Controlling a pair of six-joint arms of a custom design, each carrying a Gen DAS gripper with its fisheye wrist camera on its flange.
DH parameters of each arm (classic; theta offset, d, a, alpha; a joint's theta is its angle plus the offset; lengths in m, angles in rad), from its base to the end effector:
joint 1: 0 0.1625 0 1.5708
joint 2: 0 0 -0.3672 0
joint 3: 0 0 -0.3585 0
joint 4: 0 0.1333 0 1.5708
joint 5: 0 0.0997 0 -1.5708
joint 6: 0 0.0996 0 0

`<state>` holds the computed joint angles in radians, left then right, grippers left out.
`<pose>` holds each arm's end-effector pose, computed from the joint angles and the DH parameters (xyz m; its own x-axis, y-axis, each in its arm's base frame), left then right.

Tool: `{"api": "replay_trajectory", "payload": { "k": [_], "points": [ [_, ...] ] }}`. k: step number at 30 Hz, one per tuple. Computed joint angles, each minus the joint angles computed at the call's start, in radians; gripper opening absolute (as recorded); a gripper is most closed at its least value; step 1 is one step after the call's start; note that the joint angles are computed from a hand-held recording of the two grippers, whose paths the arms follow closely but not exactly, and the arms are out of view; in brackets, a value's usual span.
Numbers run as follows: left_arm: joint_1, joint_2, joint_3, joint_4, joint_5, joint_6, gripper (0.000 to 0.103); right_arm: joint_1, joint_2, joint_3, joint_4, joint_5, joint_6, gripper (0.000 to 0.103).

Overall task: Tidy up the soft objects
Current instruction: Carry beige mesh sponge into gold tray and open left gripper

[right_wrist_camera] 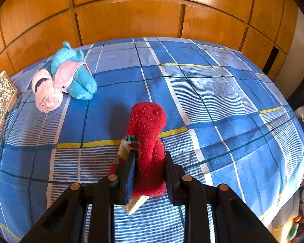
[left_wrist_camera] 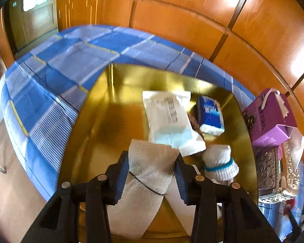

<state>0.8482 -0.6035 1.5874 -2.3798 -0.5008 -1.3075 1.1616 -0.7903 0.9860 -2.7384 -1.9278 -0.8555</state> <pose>-0.2251 -0.5890 0.0079 -0.6963 -0.6008 -0.3928 -0.0808 0.6094 -0.7888 -0.2054 -0.7211 0.3834 -0.6578 0.0277 0.7527 -0.4151 0.8205 -0.3930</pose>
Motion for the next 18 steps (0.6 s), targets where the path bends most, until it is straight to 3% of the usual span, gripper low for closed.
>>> {"api": "replay_trajectory", "payload": {
  "k": [4, 13, 18],
  "points": [
    [-0.010, 0.027, -0.026, 0.065, 0.039, -0.032, 0.065, 0.008, 0.009, -0.005, -0.012, -0.031, 0.001, 0.026],
    [-0.088, 0.039, -0.058, 0.365, 0.153, -0.206, 0.066, 0.014, 0.018, -0.002, -0.041, -0.056, 0.001, 0.027],
    [-0.126, 0.046, -0.066, 0.414, 0.186, -0.227, 0.071, 0.004, 0.008, 0.022, -0.067, -0.025, 0.002, 0.027]
  ]
}}
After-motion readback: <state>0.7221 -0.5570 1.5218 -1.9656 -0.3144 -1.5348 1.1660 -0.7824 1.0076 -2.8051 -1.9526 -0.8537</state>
